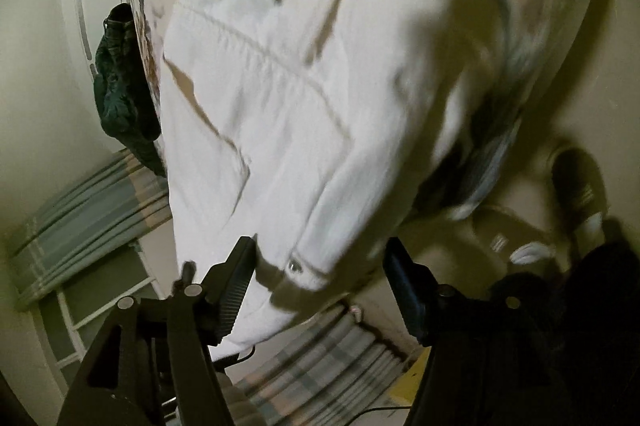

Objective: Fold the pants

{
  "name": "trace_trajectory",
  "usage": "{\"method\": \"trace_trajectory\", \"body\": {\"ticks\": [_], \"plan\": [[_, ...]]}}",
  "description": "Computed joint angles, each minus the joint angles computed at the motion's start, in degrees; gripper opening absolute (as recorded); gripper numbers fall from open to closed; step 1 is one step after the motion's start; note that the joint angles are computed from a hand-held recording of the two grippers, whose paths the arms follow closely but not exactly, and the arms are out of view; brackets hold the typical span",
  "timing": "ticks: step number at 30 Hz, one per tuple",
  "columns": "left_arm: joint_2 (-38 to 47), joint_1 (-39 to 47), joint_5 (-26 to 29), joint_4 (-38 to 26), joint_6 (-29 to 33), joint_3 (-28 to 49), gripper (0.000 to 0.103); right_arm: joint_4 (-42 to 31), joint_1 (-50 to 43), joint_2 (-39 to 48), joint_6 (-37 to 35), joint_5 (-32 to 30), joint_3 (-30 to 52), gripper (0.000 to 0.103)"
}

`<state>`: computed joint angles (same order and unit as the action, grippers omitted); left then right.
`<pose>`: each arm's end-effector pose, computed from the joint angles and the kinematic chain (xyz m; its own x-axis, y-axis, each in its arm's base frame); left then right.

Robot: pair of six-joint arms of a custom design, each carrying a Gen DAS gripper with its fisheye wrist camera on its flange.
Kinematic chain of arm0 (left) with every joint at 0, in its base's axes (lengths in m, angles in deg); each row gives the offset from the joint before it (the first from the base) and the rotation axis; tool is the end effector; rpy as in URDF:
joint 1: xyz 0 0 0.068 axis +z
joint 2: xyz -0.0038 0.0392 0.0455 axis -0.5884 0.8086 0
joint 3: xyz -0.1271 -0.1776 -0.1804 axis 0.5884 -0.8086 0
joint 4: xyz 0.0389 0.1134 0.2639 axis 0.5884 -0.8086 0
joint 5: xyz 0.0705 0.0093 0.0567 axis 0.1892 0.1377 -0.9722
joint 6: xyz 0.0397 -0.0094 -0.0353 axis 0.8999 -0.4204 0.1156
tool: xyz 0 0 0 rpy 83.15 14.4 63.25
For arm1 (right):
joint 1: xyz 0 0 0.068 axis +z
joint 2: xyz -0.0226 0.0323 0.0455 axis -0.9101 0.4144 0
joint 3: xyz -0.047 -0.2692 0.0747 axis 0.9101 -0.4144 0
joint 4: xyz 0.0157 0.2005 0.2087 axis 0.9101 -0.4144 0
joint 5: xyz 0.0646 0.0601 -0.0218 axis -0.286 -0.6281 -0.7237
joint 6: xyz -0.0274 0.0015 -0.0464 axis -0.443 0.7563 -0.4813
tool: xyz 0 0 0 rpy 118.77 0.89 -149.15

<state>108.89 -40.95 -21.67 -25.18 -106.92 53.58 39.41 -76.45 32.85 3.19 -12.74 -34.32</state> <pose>0.2263 -0.0418 0.3438 -0.8808 -0.4608 0.1092 -0.4017 0.6049 -0.6876 0.1369 0.0046 0.1388 -0.6378 0.5734 0.5143 0.6982 0.1483 0.7004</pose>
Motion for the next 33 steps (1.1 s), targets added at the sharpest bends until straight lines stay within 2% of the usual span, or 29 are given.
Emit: {"method": "trace_trajectory", "body": {"ticks": [2, 5, 8, 11, 13, 16, 17, 18, 20, 21, 23, 25, 27, 29, 32, 33], "plan": [[0.68, 0.62, 0.92, 0.50, -0.51, 0.03, 0.028, 8.38, 3.45, -2.09, 9.89, 0.86, -2.95, 0.074], [-0.45, 2.42, 2.45, -0.40, -0.66, -1.13, 0.028, 26.69, 10.12, -7.22, 30.94, 2.62, -10.00, 0.074], [-0.54, 3.48, 2.68, -1.90, 1.03, -0.62, 0.028, 35.17, 16.67, -8.55, 39.66, 6.54, -11.44, 0.074], [0.31, 2.86, 1.71, -2.26, 2.16, 0.50, 0.028, 36.68, 19.53, -9.43, 43.14, 10.71, -11.66, 0.071], [0.82, 2.84, 1.21, -2.87, 3.39, 0.83, 0.028, 31.69, 19.01, -12.78, 42.66, 13.73, -10.84, 0.052], [0.94, 3.48, 0.65, -3.55, 4.88, 0.63, 0.028, 29.71, 18.45, -16.76, 41.91, 15.96, -10.34, 0.048], [0.84, 3.74, 0.57, -3.36, 4.93, 0.30, 0.028, 32.06, 20.07, -16.06, 43.59, 17.04, -10.82, 0.049], [0.94, 3.85, 0.42, -3.28, 5.15, 0.15, 0.028, 38.62, 22.44, -12.48, 46.08, 17.97, -12.08, 0.054], [0.91, 3.96, 0.09, -3.19, 5.39, -0.34, 0.028, 49.32, 25.62, -1.67, 46.94, 19.54, -12.32, 0.056], [0.93, 3.97, -0.26, -3.46, 6.11, -0.44, 0.028, 51.04, 25.64, 1.81, 46.20, 19.53, -11.37, 0.057], [1.44, 3.59, -2.17, -4.36, 9.14, -0.33, 0.028, 47.49, 26.02, 0.91, 44.75, 21.65, -9.63, 0.055], [1.96, 3.54, -3.61, -5.56, 12.46, -0.89, 0.029, 39.62, 26.95, -3.61, 41.88, 24.31, -7.87, 0.035], [2.39, 3.56, -4.23, -6.13, 14.95, -2.70, 0.032, 33.40, 28.27, -7.50, 39.77, 26.94, -6.59, 0.028], [2.11, 2.88, -5.61, -5.91, 16.66, -4.28, 0.035, 29.90, 28.58, -5.25, 35.74, 28.21, -3.31, 0.027], [2.08, 2.30, -7.77, -5.88, 17.90, -4.89, 0.041, 25.50, 21.52, 3.87, 24.32, 19.88, 2.02, 0.028], [2.26, 2.50, -7.85, -6.06, 18.46, -5.03, 0.043, 25.67, 19.93, 6.62, 22.51, 17.29, 2.24, 0.034]]}}
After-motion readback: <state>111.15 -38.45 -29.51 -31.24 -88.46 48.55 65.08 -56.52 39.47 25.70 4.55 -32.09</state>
